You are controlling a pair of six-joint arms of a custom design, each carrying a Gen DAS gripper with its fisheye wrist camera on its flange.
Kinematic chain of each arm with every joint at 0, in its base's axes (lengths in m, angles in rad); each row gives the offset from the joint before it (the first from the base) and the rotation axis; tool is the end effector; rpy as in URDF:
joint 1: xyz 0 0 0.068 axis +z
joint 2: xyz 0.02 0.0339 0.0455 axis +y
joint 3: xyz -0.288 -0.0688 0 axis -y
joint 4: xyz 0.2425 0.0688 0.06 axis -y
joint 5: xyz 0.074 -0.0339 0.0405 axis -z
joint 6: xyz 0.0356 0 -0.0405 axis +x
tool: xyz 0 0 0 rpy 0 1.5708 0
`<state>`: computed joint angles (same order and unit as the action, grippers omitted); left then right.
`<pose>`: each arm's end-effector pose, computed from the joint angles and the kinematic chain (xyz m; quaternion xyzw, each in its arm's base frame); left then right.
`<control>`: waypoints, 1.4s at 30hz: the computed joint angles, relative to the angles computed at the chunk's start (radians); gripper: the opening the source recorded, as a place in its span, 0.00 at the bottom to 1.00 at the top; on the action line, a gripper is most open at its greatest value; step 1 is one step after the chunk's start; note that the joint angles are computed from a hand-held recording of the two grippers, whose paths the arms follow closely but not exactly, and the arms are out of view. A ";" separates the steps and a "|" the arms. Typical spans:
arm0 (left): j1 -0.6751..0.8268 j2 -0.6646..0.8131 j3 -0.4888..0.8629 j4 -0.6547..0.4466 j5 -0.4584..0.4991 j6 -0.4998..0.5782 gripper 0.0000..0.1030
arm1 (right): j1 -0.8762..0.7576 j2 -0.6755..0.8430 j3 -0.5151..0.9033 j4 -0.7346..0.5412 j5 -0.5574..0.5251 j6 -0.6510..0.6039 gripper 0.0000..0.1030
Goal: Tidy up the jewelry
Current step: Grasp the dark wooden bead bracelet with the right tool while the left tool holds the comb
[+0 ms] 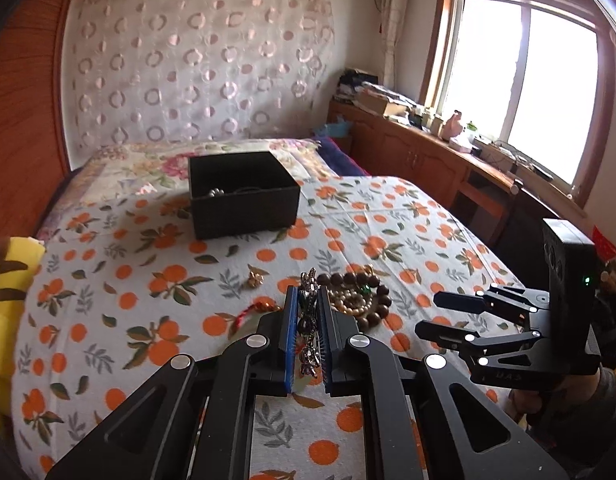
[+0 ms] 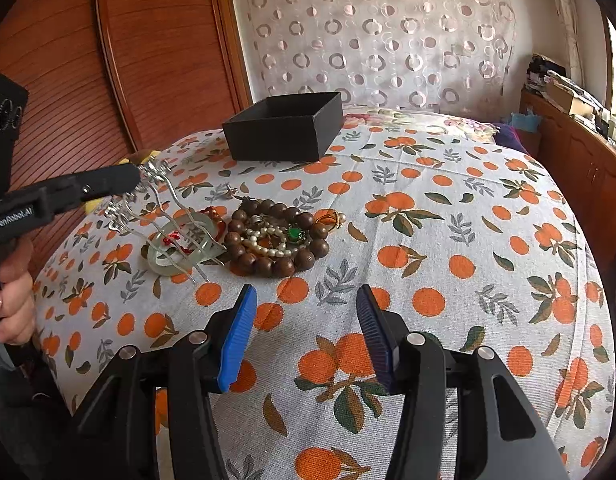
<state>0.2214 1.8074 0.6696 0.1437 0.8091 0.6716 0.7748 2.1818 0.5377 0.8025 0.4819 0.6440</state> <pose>0.2959 0.0402 0.1159 0.3058 0.8341 -0.2275 0.3987 0.2242 0.1964 0.0244 0.0256 0.9109 0.0564 0.4080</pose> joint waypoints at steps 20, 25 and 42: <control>0.049 -0.020 -0.003 0.027 0.017 -0.018 0.08 | -0.140 -0.003 0.186 -0.209 -0.083 -0.151 0.20; 0.048 -0.020 -0.004 0.029 0.016 -0.018 0.08 | -0.179 0.017 0.198 -0.203 -0.157 -0.150 0.20; 0.066 -0.008 0.001 0.027 0.029 -0.012 0.08 | -0.176 0.049 0.280 -0.291 -0.162 -0.154 0.15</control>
